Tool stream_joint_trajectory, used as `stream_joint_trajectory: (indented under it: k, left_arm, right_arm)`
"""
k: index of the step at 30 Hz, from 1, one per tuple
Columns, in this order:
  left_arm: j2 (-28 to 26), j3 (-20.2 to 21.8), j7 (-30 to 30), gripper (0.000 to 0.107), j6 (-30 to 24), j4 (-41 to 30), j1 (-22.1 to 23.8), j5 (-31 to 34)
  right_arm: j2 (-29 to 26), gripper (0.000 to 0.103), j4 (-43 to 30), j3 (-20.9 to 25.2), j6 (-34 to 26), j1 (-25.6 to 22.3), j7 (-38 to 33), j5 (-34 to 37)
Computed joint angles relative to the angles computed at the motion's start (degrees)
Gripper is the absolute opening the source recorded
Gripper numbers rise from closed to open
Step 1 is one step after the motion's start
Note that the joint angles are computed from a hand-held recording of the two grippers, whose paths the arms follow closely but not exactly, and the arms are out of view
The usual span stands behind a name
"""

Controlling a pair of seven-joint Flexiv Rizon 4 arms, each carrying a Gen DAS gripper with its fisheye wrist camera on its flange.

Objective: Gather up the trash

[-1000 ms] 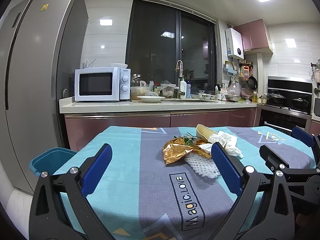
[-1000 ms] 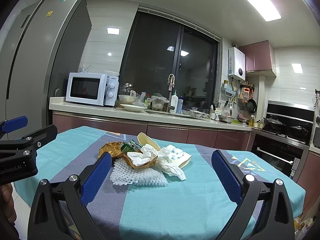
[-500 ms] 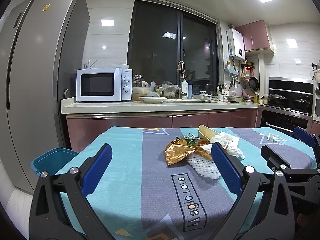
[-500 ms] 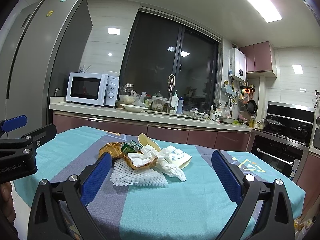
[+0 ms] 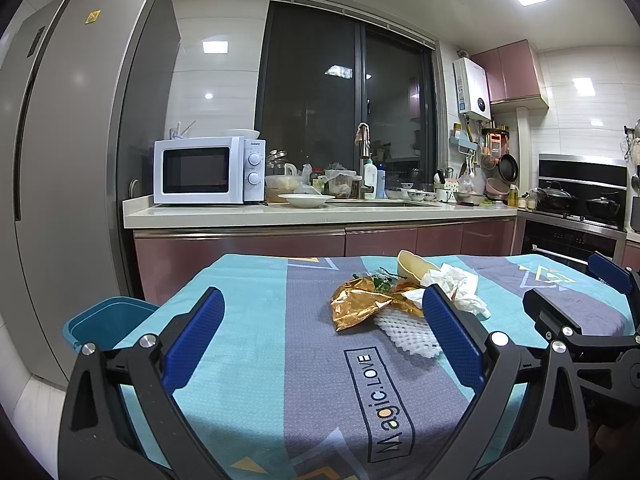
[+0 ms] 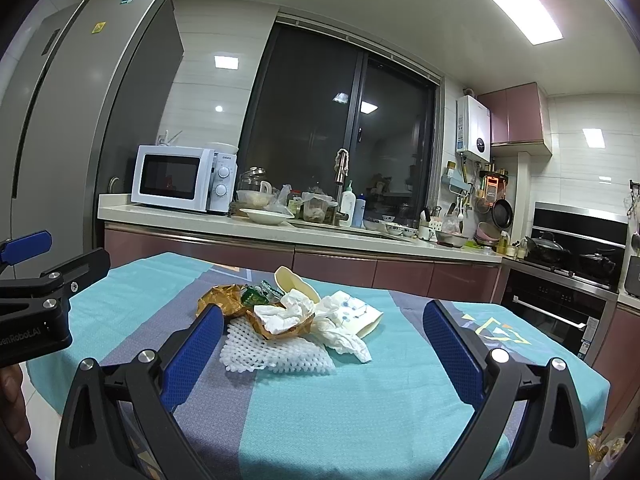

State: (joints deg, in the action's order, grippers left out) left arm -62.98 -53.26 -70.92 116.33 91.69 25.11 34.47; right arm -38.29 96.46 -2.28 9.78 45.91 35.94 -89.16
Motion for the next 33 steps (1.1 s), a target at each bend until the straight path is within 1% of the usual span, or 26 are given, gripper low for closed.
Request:
stream_joint_trajectory:
  k: [8, 15, 19, 21, 23, 25, 28, 30, 32, 33]
  left_arm:
    - [0.42, 0.46, -0.34, 0.098, 0.4, 0.15, -0.15, -0.2]
    - [0.12, 0.04, -1.02, 0.098, 1.14, 0.13, 0.74, 1.81]
    - [-0.8, -1.69, -1.32, 0.098, 0.7, 0.54, 2.22, 3.99]
    - [-1.77, -3.48, -1.13, 0.098, -0.38, 0.82, 3.39, 4.85]
    - [-4.02, -7.08, -0.05, 0.098, -2.73, 1.33, 5.46, 5.69]
    - [-3.84, -7.16, 0.94, 0.098, -2.59, 1.94, 5.56, 4.06]
    - [-4.18, -8.37, 2.6, 0.098, -3.84, 2.98, 6.42, 2.04]
    - [-4.24, -8.72, 3.95, 0.098, -3.73, 3.61, 6.76, 0.95]
    - [-3.51, -8.08, 4.97, 0.098, -3.01, 4.19, 6.49, -0.88]
    - [-3.81, -8.61, 5.74, 0.098, -3.42, 4.32, 6.7, -1.19]
  right_arm:
    - [0.05, 0.096, 0.07, 0.09, 0.0, 0.04, 0.05, 0.13]
    - [0.0, 0.096, 0.0, 0.09, -0.17, 0.19, 0.15, 0.24]
    - [0.02, 0.096, 0.0, 0.07, -0.14, 0.16, 0.05, 0.2]
    - [0.04, 0.096, -0.04, 0.07, -0.11, 0.15, 0.0, 0.17]
    - [-0.26, 0.096, -0.41, -0.03, -0.43, 0.42, -0.11, 0.15]
    - [-0.29, 0.096, -0.48, -0.06, -0.79, 0.69, -0.19, 0.12]
    - [-0.33, 0.096, -0.58, -0.11, -1.3, 1.03, -0.26, 0.0]
    - [-0.41, 0.096, -0.77, -0.15, -1.69, 1.29, -0.42, -0.1]
    - [-0.4, 0.096, -0.76, -0.13, -2.03, 1.49, -0.42, -0.17]
    - [-0.28, 0.096, -0.63, -0.06, -1.99, 1.45, -0.23, -0.15]
